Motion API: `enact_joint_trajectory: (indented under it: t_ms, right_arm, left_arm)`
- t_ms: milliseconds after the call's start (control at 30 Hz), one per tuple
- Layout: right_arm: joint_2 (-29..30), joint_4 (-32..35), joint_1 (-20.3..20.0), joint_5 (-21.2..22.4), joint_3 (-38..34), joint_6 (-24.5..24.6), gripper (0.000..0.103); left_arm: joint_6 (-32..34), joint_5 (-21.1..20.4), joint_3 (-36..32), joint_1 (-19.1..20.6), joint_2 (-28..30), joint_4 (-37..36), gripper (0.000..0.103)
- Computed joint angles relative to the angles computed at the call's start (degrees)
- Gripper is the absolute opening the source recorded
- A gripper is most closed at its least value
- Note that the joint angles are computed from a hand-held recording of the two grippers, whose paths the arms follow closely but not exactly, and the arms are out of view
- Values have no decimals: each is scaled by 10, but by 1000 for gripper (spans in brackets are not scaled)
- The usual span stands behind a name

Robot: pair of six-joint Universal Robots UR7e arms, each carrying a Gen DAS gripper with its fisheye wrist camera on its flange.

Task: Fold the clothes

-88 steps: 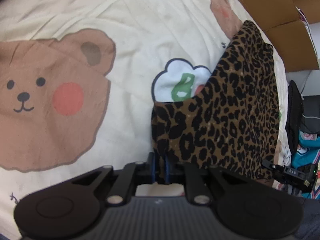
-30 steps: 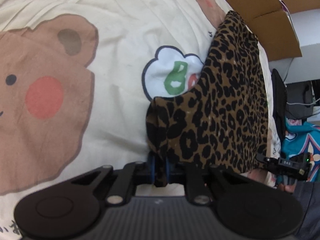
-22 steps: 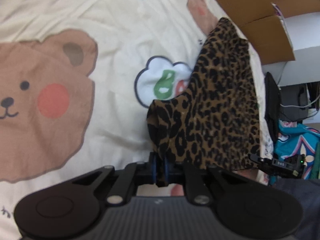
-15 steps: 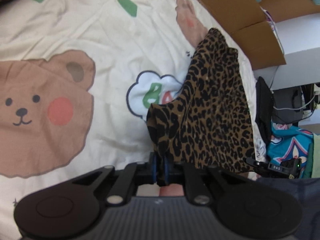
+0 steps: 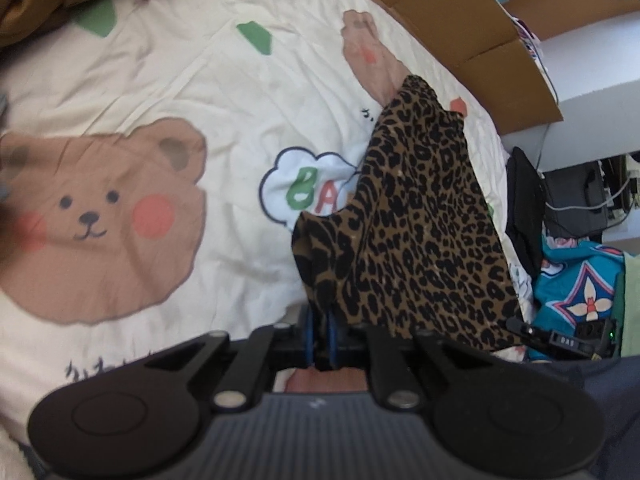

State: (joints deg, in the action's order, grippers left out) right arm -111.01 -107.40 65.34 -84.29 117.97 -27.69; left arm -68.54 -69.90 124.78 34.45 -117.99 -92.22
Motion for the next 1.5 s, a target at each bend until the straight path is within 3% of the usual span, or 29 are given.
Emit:
enact_joint_trajectory:
  t_ms: [233, 533, 833, 1233, 1500]
  right_arm:
    - [-29, 53, 19, -24, -8, -3, 6]
    - [-57, 63, -6, -12, 1, 9, 6]
    - [-49, 41, -13, 13, 5, 25, 6]
    - [-24, -13, -45, 69, 13, 51, 6]
    - [5, -46, -29, 78, -2, 72, 6]
  left_arm:
    - [-35, -12, -4, -34, -15, 28, 8]
    - [-60, -14, -1, -49, -26, 39, 8]
    - [-33, -4, -14, -17, 0, 22, 8]
    - [28, 19, -29, 42, 55, -55, 8]
    - [69, 36, -54, 69, 97, -100, 8]
